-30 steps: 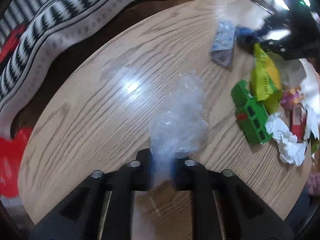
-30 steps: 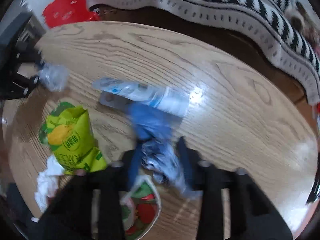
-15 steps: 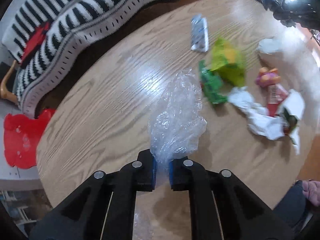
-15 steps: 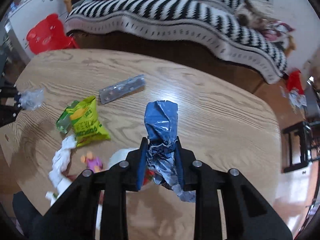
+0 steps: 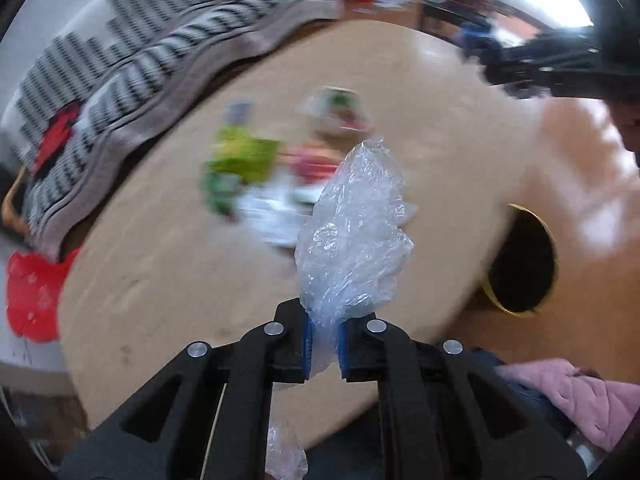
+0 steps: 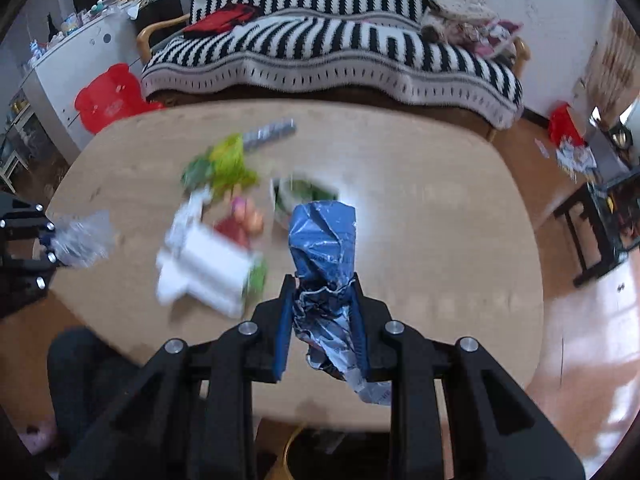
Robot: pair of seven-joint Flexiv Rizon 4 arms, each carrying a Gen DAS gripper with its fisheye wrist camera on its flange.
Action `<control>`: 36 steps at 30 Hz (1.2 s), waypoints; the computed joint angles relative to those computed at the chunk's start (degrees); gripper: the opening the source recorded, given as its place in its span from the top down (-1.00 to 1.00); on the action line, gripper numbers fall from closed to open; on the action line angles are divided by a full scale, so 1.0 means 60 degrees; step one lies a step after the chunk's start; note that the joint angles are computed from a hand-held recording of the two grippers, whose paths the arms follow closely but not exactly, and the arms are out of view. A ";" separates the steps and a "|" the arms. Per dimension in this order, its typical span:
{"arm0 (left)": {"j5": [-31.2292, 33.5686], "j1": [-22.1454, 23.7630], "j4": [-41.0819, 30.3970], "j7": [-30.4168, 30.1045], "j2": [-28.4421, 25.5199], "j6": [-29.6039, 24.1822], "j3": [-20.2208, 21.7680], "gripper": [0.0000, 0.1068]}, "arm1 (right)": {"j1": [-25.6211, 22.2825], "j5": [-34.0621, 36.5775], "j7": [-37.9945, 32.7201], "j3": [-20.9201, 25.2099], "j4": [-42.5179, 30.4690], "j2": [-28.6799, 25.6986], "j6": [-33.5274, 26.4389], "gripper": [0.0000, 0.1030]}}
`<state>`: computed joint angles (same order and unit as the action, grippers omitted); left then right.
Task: Collect trash
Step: 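Carry both wrappers over the bin and open both grippers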
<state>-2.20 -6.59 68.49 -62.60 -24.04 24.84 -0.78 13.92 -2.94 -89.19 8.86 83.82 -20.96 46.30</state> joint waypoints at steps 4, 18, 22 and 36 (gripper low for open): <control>-0.0323 -0.0523 0.1372 0.0140 0.0518 0.0488 -0.0393 0.84 | -0.0181 -0.0247 0.0463 -0.0076 0.2269 0.1267 0.0767 0.50; -0.2855 -0.2026 0.3660 -0.1784 -0.0440 0.2303 -0.1562 0.84 | -0.1212 0.0184 0.2044 -0.0348 0.7708 0.3209 0.3649 0.49; -0.2725 -0.2355 0.3800 -0.2566 -0.1181 0.2782 -0.1473 0.84 | -0.1419 0.1347 0.2460 -0.0253 0.8534 0.2697 0.5503 0.49; -0.2010 -0.2392 0.4495 -0.2201 -0.1391 0.4485 -0.1636 0.84 | -0.2553 0.4955 0.0784 0.1340 0.8120 0.0958 0.6310 0.49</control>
<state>-14.26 -20.94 95.46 -75.81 -32.39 51.75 -10.60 -1.40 26.79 -84.49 16.90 132.53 -15.21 84.16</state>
